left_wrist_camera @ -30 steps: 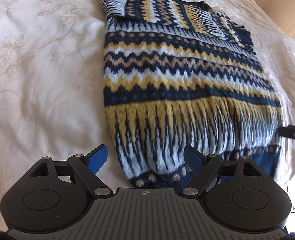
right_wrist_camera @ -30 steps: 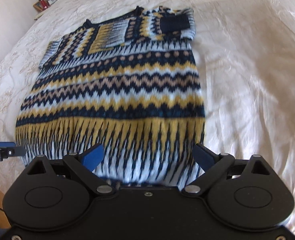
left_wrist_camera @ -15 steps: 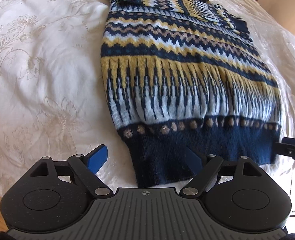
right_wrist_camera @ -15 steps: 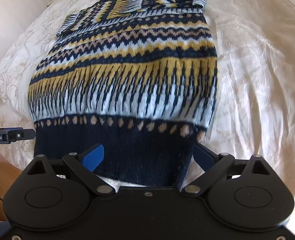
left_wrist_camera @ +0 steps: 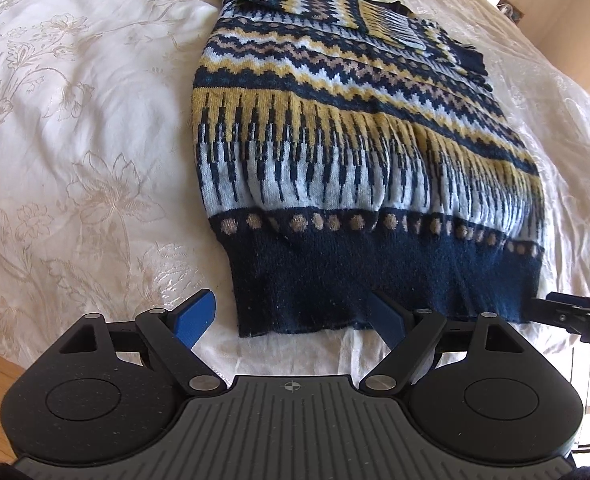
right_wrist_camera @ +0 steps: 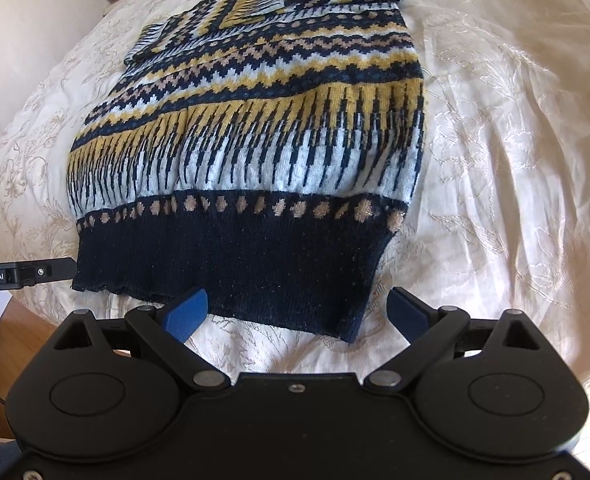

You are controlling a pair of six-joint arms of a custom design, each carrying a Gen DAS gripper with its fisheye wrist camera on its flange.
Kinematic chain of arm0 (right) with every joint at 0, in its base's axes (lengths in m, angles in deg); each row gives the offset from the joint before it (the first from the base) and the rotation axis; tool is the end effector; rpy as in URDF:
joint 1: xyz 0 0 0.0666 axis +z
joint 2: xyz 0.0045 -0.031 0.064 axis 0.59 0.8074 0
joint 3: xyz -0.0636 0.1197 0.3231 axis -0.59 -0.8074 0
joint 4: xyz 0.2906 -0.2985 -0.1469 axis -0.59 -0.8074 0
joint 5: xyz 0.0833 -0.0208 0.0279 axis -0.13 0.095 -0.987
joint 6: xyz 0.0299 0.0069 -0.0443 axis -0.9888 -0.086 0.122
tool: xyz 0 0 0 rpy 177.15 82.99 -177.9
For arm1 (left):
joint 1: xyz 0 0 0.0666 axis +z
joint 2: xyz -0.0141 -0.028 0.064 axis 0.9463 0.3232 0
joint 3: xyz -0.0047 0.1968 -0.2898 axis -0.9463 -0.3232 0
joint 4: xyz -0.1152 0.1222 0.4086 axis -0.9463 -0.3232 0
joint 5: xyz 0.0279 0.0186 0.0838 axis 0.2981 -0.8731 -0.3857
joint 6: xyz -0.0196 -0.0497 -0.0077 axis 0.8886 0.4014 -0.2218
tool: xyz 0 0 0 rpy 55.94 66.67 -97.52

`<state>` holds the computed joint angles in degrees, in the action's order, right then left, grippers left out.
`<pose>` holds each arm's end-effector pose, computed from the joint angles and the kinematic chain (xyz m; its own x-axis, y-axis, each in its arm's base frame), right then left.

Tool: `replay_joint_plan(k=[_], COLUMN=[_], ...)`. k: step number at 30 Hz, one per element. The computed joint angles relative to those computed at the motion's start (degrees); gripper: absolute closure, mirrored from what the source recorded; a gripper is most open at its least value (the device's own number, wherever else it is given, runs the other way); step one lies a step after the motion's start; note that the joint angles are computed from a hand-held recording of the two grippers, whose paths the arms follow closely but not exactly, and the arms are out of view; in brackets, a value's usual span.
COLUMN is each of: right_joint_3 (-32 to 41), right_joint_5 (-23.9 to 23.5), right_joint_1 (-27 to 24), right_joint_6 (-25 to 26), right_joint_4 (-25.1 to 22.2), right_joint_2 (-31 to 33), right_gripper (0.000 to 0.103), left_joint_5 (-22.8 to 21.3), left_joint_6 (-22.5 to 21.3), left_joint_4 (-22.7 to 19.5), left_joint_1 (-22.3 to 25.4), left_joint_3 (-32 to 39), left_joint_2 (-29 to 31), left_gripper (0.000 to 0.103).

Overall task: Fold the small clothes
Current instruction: 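Lower both tools to the navy ribbed hem of the sweater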

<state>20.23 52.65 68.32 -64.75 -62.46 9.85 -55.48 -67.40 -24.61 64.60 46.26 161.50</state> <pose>0.3762 0.2274 0.3038 -0.7572 0.5149 -0.4020 0.4119 0.8540 0.3180 0.5696 -0.0783 0.3265 -0.8149 0.4212 -0.3981 0.5281 0.8227 -0.2104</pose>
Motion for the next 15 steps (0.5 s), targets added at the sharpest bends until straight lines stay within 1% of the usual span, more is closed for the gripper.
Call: replay_joint_plan(k=[8,15], right_joint_3=[-1.2,-1.0], right_joint_5=[0.1,-2.5], right_joint_1=[-0.9,-2.8], right_joint_6=[-1.2,-1.1], right_joint_4=[1.2,2.2], right_joint_2=[-0.8,1.0], right_gripper=[0.006,0.006], left_joint_5=[-0.4,-1.2], left_joint_6=[0.5,-0.2], left_joint_4=[0.9,0.1], left_joint_1=[-0.2,-1.1], left_joint_3=[1.7,3.6], left_joint_2=[2.1,5.2], left_gripper=[0.020,0.020])
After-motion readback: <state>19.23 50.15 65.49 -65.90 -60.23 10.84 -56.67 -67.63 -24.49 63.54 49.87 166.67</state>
